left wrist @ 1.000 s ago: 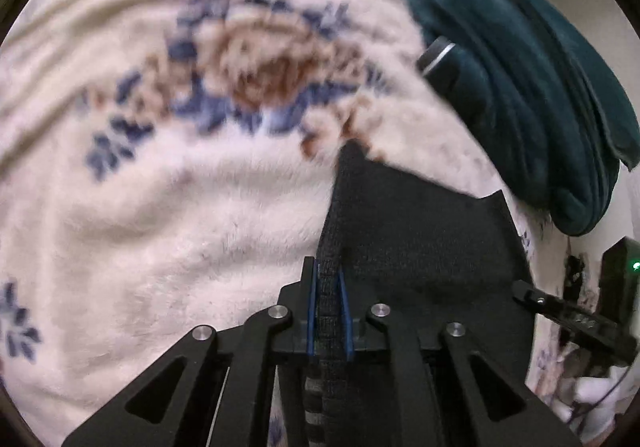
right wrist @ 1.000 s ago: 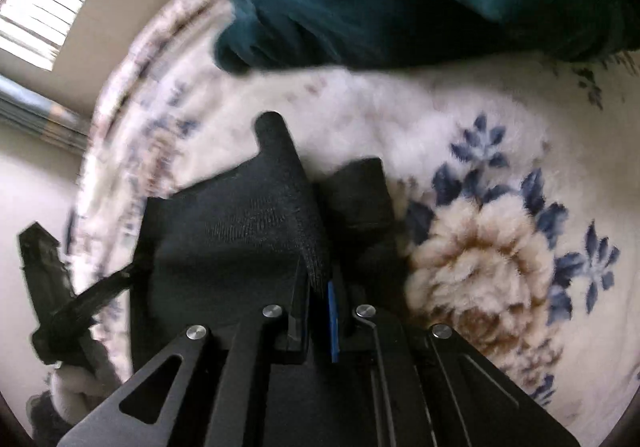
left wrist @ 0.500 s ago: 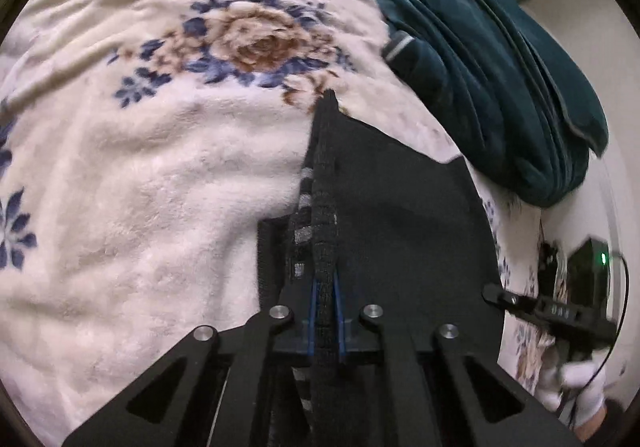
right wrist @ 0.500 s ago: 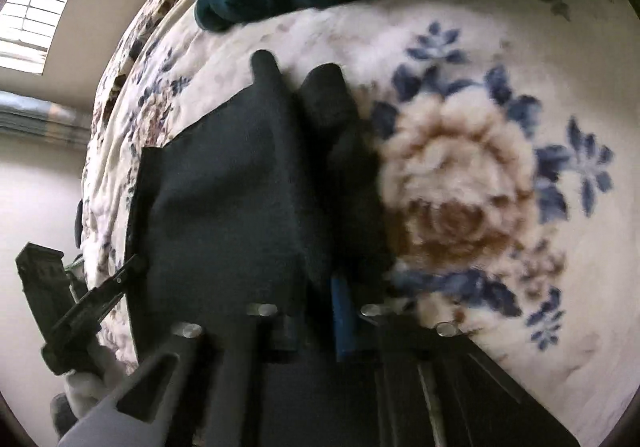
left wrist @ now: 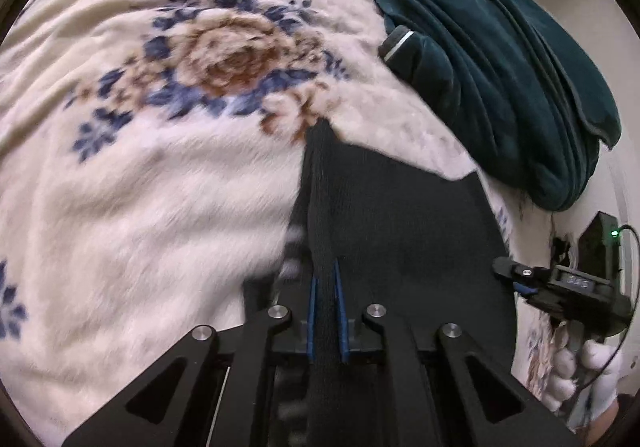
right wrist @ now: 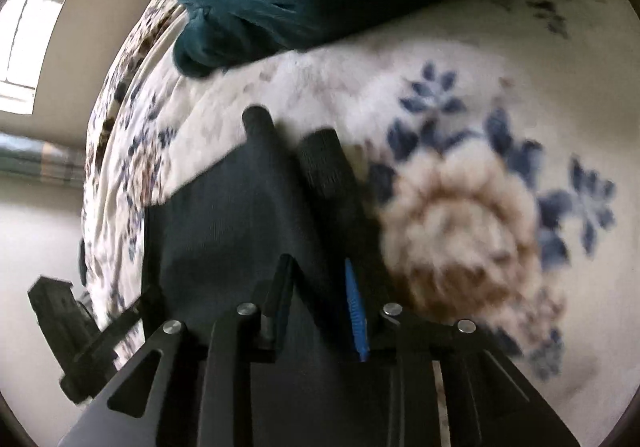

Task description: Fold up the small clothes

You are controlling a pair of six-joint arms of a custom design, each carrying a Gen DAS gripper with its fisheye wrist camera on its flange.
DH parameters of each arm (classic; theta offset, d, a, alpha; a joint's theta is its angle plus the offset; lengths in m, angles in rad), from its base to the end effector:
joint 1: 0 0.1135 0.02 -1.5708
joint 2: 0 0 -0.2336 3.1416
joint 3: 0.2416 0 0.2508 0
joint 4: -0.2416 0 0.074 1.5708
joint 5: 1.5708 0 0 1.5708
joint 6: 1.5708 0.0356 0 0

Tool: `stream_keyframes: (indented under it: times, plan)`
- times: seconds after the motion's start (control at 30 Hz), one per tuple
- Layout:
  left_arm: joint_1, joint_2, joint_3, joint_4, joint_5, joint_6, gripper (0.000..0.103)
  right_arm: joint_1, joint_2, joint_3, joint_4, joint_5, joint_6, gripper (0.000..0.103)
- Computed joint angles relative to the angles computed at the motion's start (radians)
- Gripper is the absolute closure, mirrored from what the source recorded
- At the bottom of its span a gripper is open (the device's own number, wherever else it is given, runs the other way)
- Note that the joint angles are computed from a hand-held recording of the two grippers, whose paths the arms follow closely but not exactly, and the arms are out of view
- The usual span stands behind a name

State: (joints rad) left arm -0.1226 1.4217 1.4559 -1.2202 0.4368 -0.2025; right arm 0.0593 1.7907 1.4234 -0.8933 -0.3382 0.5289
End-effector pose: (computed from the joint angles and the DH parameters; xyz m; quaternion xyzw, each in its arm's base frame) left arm 0.2627 -0.0475 0.3143 0.0031 0.9591 -0.2401 0.1498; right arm 0.3513 0.0327 0.2076 0.2013 0.9532 0.2033 0.0975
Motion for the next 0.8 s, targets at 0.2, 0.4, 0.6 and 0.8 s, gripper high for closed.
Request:
stream_keyframes:
  times: [0.2,0.4,0.6,0.8]
  plan:
    - [-0.052,0.050,0.058,0.058,-0.106,-0.015,0.100,0.031,-0.045,-0.008,0.079,0.137,0.029,0.097]
    - [-0.035,0.140,0.069,0.017,-0.091,0.015,0.095,0.045,0.010,0.012,0.035,0.189,0.029,0.096]
    - [0.134,-0.031,0.058,-0.103,0.130,0.023,0.046,-0.043,0.000,0.065,-0.072,0.009,-0.086,0.030]
    - [0.342,-0.362,-0.115,-0.339,0.259,0.067,0.023,-0.126,-0.209,-0.104,-0.231,-0.102,-0.280,0.019]
